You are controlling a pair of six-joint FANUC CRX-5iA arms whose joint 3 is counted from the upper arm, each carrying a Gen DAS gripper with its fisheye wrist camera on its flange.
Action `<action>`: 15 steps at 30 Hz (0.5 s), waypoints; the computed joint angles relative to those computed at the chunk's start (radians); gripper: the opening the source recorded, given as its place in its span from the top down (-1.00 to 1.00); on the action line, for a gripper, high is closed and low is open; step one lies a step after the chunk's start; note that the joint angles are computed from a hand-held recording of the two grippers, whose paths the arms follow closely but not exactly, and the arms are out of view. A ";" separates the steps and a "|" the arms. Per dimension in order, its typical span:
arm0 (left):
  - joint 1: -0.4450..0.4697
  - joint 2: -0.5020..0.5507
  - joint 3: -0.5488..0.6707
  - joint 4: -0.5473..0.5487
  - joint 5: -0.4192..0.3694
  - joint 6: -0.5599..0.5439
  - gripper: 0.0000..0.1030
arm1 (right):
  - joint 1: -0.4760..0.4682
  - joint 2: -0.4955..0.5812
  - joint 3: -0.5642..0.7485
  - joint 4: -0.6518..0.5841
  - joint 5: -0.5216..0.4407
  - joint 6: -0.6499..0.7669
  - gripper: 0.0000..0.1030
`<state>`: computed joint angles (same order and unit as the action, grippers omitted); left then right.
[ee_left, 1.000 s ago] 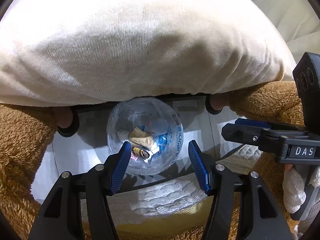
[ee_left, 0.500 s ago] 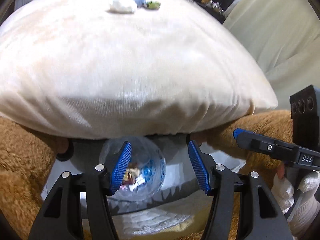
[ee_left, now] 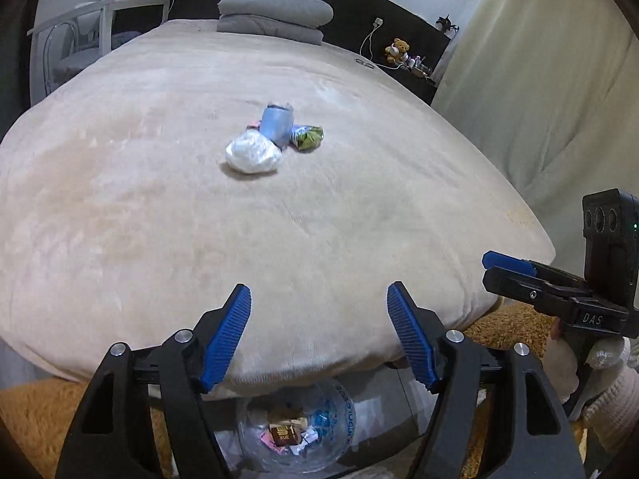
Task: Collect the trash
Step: 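Raise both open tools back over the remaining trash on the bed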
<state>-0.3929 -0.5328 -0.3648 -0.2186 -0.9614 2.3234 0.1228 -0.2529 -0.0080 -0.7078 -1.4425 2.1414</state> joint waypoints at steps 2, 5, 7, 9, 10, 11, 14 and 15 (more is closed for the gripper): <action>0.028 0.012 0.017 0.002 -0.004 -0.044 -0.56 | 0.024 0.019 0.016 0.012 0.035 0.005 -0.49; 0.068 0.044 0.044 0.011 -0.007 -0.113 -0.60 | 0.057 0.055 0.040 0.016 0.081 0.013 -0.64; 0.095 0.063 0.055 0.010 0.000 -0.157 -0.72 | 0.077 0.078 0.056 0.023 0.115 0.021 -0.74; 0.147 0.085 0.059 0.050 0.006 -0.223 -0.87 | 0.094 0.115 0.085 0.019 0.131 0.030 -0.90; 0.173 0.097 0.059 0.074 0.015 -0.263 -0.87 | 0.101 0.136 0.104 0.013 0.131 0.043 -0.90; 0.187 0.108 0.065 0.076 0.017 -0.285 -0.87 | 0.109 0.156 0.121 0.008 0.134 0.052 -0.90; 0.241 0.131 0.061 0.110 0.050 -0.371 -0.87 | 0.146 0.207 0.159 0.027 0.179 0.067 -0.90; 0.269 0.133 0.048 0.144 0.073 -0.410 -0.87 | 0.158 0.229 0.176 0.034 0.190 0.065 -0.90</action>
